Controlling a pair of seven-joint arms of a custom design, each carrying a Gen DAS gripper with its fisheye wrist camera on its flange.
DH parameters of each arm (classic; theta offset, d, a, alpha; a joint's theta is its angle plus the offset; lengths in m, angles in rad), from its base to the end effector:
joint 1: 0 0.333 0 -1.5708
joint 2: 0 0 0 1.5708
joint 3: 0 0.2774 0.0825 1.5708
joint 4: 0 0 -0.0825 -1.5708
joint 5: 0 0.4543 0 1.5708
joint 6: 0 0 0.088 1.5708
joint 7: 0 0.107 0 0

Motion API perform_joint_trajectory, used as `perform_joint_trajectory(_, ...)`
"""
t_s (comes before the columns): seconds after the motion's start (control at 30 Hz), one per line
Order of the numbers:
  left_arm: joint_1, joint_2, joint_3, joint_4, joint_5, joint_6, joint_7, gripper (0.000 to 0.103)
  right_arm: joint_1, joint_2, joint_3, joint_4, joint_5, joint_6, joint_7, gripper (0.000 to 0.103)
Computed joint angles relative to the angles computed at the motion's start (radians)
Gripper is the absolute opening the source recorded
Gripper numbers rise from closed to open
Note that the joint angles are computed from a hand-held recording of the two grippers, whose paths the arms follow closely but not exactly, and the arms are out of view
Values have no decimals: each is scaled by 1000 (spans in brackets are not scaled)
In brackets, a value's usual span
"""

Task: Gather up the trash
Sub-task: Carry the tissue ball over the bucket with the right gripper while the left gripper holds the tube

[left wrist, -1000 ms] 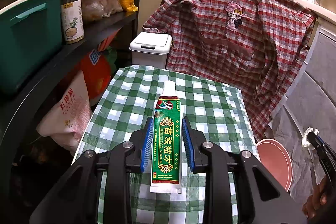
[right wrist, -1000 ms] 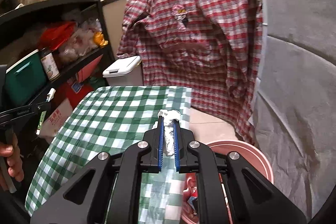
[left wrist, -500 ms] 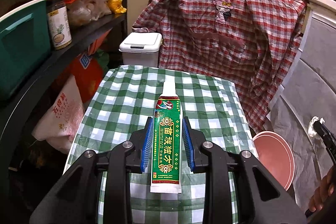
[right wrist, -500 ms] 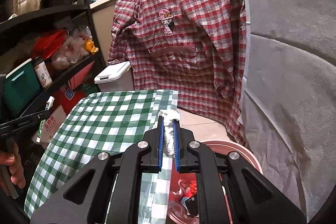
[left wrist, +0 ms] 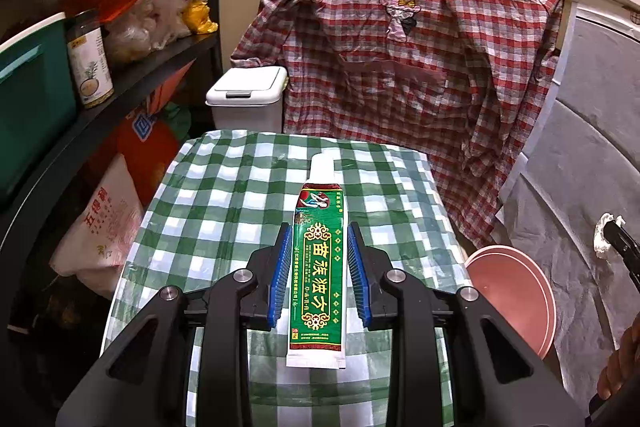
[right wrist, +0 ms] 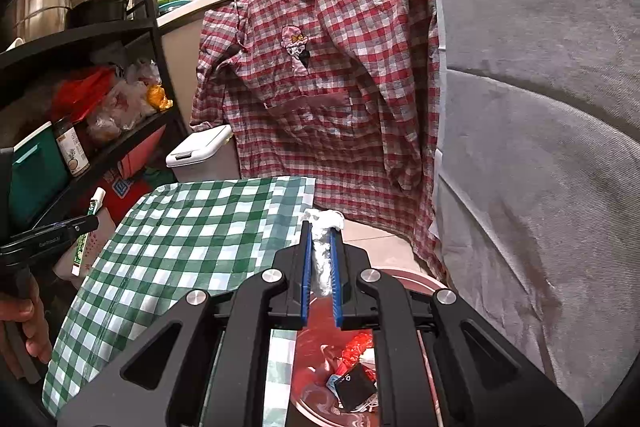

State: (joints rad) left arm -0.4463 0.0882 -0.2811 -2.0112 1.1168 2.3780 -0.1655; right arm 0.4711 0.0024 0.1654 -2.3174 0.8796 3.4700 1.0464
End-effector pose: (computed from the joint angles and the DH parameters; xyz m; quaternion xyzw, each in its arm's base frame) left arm 0.4983 -0.4289 0.3726 -0.7215 0.5470 -0.2864 0.3134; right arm 0.5176 0.2697 0.3666 -0.6593 0.5588 -0.2503 0.4363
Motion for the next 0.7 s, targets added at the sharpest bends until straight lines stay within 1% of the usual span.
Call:
perform_joint_trajectory(0.43,-36,57,3,70,26,-2,20,28,-20,-42,7,-49,-13,12,7,9)
perform_joint_trajectory(0.7,-60,98,16,115,25,4,34,28,-34,-58,21,-57,61,15,-70,9)
